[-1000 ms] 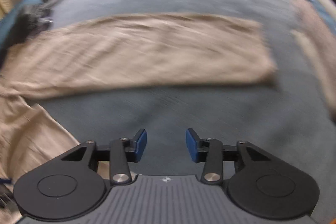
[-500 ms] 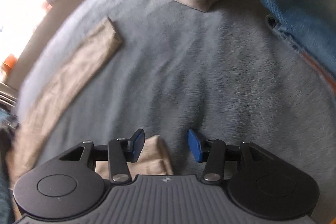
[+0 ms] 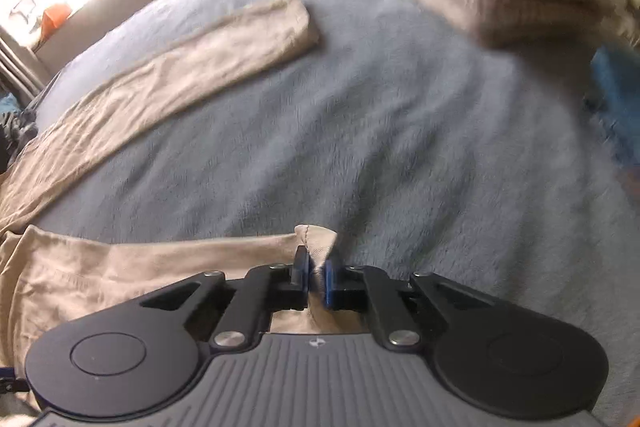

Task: Fold clothes

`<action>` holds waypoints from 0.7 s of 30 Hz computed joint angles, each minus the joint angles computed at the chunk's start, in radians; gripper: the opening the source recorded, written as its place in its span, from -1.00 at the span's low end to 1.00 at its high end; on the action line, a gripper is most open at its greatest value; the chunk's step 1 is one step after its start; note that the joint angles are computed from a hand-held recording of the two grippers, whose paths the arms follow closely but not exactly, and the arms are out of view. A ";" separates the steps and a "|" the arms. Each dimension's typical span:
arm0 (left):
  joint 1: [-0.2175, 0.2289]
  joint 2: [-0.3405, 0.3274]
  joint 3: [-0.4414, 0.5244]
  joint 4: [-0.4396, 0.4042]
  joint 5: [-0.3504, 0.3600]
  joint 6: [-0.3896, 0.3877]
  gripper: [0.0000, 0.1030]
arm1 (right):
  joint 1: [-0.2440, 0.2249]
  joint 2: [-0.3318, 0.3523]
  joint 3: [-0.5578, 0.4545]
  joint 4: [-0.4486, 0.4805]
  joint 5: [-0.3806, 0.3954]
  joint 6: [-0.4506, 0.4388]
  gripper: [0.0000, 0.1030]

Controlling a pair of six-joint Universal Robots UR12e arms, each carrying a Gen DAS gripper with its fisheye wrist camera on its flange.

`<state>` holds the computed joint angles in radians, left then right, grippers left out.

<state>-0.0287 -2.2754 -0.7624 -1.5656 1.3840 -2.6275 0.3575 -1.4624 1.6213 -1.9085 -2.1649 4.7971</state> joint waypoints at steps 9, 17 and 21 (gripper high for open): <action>0.007 -0.018 0.042 -0.049 -0.010 0.023 0.31 | -0.008 0.014 -0.024 0.137 0.041 0.068 -0.84; 0.015 -0.006 0.021 -0.036 -0.035 0.030 0.31 | 0.058 -0.051 0.015 0.262 0.000 0.528 -0.40; 0.020 0.003 0.004 -0.022 -0.045 0.034 0.32 | 0.123 -0.105 0.096 0.071 0.017 0.675 -0.27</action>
<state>-0.0089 -2.2723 -0.7582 -1.5873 1.3388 -2.5932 0.4804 -1.5676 1.7169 -1.8377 -2.1483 5.4719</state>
